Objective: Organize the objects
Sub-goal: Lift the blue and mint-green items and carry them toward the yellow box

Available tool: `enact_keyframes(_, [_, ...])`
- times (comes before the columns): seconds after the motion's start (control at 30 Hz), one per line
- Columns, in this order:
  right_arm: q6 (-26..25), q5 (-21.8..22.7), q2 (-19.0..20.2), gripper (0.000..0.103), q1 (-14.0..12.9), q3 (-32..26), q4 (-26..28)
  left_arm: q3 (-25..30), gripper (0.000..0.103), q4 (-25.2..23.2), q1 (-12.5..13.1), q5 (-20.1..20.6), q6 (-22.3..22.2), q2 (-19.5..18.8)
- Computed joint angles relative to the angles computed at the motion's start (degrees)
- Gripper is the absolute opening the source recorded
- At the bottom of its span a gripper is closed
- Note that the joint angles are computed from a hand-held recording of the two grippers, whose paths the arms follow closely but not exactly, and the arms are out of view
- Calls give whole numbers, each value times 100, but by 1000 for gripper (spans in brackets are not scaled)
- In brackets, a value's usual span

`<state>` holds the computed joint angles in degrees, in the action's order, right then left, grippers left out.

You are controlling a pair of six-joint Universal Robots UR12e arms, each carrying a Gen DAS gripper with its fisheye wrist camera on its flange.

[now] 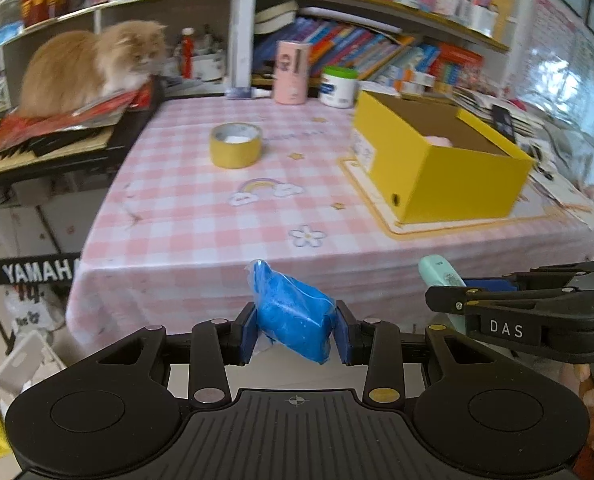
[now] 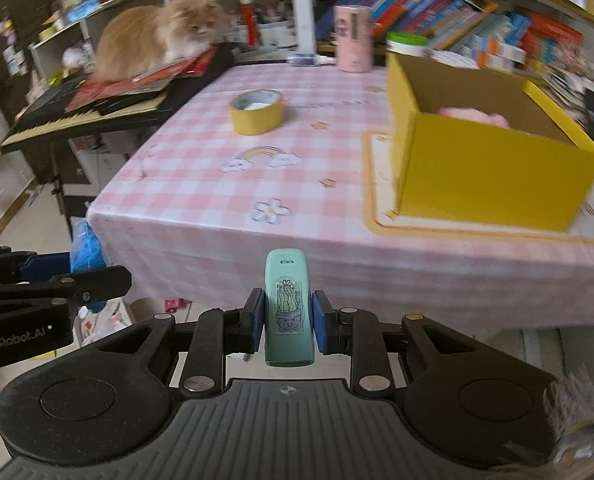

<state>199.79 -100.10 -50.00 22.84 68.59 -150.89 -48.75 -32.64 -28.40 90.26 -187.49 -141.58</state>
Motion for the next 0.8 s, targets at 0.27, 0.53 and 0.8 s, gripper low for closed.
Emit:
enact_keyframes(0.27, [485, -425, -294, 23, -15, 480, -76, 482, 37, -219, -94, -403, 416, -261])
enact_keyframes(0.53, [1005, -797, -571, 23, -143, 926, -79, 1658, 37, -846, -227, -799, 837, -870])
enact_keyframes(0.8, [1197, -913, -737, 23, -359, 1146, -79, 3329, 37, -1671, -340, -906, 988, -1712])
